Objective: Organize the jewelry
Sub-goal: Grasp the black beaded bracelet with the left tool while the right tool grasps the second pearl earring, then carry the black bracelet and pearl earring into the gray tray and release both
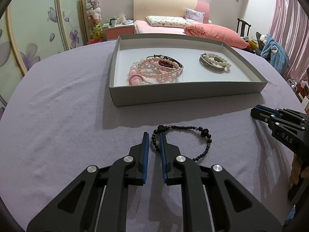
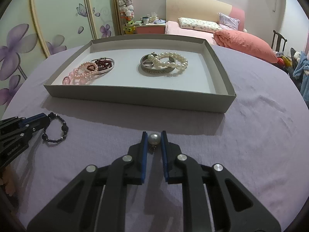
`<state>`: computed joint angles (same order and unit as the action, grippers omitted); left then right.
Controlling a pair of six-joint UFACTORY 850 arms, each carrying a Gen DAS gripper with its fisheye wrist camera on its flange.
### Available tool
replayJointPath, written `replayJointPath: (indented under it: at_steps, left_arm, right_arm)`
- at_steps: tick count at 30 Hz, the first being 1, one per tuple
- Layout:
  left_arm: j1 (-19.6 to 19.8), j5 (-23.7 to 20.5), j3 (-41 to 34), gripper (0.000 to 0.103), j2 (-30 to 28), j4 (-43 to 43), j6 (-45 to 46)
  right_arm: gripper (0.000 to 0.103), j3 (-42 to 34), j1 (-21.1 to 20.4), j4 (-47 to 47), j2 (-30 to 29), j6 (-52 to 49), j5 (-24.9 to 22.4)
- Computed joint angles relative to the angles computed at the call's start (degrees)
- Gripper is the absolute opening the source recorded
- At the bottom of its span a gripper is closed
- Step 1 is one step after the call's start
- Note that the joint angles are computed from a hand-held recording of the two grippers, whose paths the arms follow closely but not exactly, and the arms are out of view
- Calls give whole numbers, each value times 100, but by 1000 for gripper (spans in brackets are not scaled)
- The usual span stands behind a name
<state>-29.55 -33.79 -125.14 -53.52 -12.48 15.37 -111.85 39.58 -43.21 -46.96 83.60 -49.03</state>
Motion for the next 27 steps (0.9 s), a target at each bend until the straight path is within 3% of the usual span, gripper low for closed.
replayJointPath:
  at_steps: [6, 11, 15, 18, 23, 27]
  left_arm:
    - [-34, -4, -7, 14, -7, 41, 118]
    - [-198, 126, 77, 14, 43, 908, -281]
    - [-193, 155, 123, 5, 67, 983, -353]
    - [-143, 170, 189, 5, 111, 893, -435]
    - [12, 264, 404, 5, 254, 139, -178]
    - [175, 556, 811, 5, 537, -1216, 707]
  right_arm:
    - [15, 100, -8, -17, 65, 32, 41]
    - [15, 58, 3, -16, 41, -8, -52]
    - [14, 67, 3, -27, 46, 75, -35]
    - [14, 252, -5, -108, 160, 362, 100]
    - [13, 635, 57, -581, 420, 1089, 398]
    - [13, 809, 139, -1146, 599, 1697, 488]
